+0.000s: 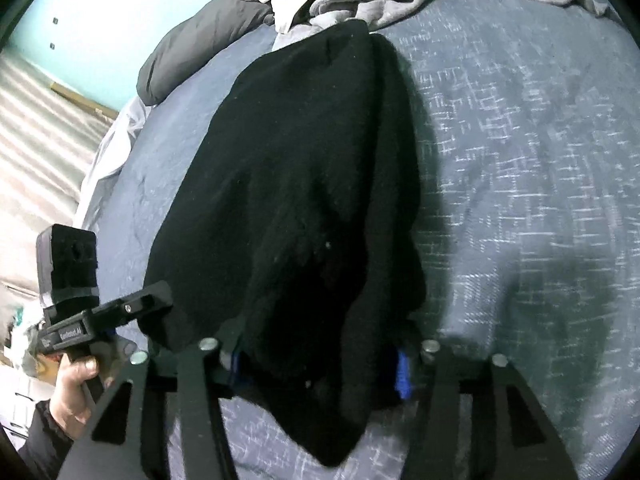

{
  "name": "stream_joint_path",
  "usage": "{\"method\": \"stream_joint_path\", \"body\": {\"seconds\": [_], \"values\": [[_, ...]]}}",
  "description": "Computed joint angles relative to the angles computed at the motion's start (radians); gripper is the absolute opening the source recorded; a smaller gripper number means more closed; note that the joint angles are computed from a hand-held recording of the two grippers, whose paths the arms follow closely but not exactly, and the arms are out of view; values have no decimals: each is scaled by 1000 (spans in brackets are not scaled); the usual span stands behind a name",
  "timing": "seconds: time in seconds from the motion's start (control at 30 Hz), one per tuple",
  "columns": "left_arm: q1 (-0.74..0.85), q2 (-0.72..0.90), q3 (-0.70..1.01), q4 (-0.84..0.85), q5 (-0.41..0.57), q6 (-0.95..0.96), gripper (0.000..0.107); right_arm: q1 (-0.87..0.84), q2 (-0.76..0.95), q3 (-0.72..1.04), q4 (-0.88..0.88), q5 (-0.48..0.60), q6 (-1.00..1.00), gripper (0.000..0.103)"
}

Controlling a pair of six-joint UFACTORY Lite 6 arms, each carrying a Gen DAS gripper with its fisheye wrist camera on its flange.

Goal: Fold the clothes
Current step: 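Lift the held black sweatshirt with the left tool toward the headboard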

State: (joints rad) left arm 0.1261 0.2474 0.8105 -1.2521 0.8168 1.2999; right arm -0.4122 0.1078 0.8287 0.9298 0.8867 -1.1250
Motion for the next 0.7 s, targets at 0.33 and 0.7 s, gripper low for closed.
{"method": "stream_joint_path", "body": {"seconds": [0.33,0.7], "values": [[-57,26,16,-74,-21,49,71,-2,17,26,1,23,-28,43],[-53,-162,16,19,-6,-61,58,50,-188,-10,24,-14,9,25]]}}
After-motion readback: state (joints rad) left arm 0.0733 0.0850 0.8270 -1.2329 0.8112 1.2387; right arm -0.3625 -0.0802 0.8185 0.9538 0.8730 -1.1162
